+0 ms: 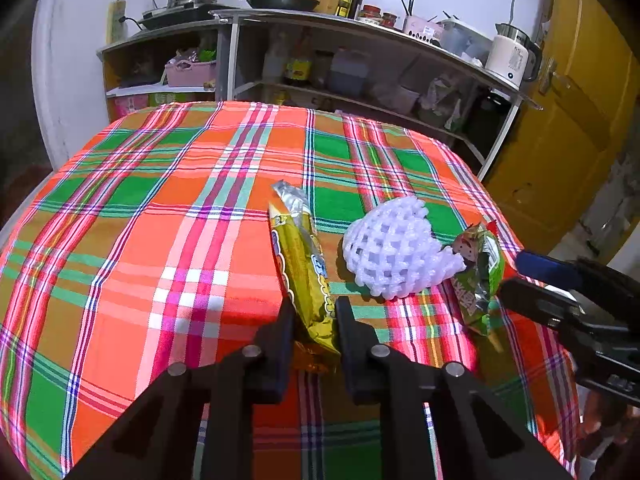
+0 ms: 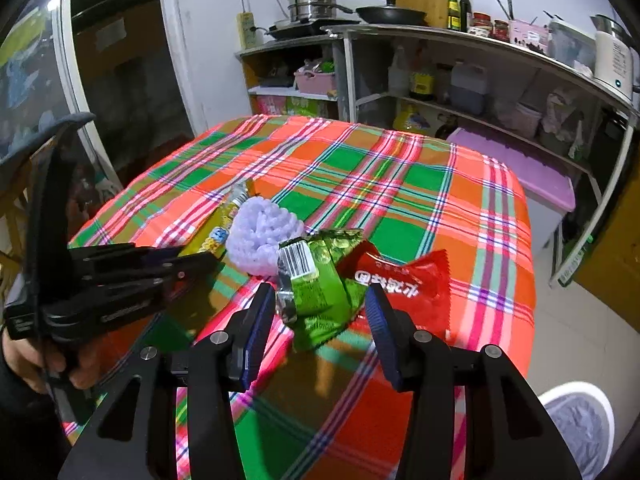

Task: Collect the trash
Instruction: 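Grasp the gold wrapper with the left gripper while the right grasps the green wrapper, then carry the gold wrapper with the left gripper while the right carries the green wrapper to the bin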

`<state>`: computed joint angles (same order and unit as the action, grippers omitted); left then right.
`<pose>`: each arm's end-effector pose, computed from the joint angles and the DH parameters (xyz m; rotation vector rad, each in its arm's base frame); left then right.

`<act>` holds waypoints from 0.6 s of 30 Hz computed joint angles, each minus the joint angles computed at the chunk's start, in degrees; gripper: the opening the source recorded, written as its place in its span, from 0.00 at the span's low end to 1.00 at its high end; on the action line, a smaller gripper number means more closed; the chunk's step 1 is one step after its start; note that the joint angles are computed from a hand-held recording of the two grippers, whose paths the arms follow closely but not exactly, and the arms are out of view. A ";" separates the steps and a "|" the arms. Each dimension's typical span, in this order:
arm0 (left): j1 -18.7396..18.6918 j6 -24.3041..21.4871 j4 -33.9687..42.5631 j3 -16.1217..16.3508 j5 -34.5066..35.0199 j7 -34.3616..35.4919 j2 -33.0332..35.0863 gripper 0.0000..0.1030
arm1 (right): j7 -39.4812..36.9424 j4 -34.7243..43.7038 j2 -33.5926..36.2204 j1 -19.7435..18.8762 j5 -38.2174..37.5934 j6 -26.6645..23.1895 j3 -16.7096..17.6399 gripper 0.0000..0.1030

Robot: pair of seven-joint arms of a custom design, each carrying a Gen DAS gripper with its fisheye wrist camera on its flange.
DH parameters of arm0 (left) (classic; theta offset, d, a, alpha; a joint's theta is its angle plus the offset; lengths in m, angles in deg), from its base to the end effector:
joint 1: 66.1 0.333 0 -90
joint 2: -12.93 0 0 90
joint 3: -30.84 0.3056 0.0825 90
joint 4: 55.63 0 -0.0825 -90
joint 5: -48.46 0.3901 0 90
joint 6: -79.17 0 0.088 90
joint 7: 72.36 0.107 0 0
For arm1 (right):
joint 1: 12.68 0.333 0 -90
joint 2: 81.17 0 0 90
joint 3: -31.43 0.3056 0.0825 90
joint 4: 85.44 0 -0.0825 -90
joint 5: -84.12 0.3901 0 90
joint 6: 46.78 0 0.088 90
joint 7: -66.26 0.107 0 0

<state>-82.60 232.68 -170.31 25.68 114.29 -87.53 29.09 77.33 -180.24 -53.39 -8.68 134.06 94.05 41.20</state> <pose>0.5702 -0.2545 0.3336 -2.1814 1.2821 -0.7168 0.6887 0.1525 0.3543 -2.2698 0.7005 -0.1542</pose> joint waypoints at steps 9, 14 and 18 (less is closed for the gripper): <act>-0.34 0.09 -3.48 -0.76 5.70 -5.59 -3.45 0.18 | 5.70 4.09 3.41 1.43 -4.80 -1.86 -0.28 0.46; 0.24 -0.14 -5.25 -1.85 7.59 -8.01 -5.12 0.18 | 6.61 3.82 3.28 1.27 -5.29 -2.12 0.13 0.34; 0.62 -0.35 -6.15 -2.60 8.09 -9.08 -5.98 0.18 | 6.22 2.45 2.16 0.95 -4.17 -0.96 0.53 0.30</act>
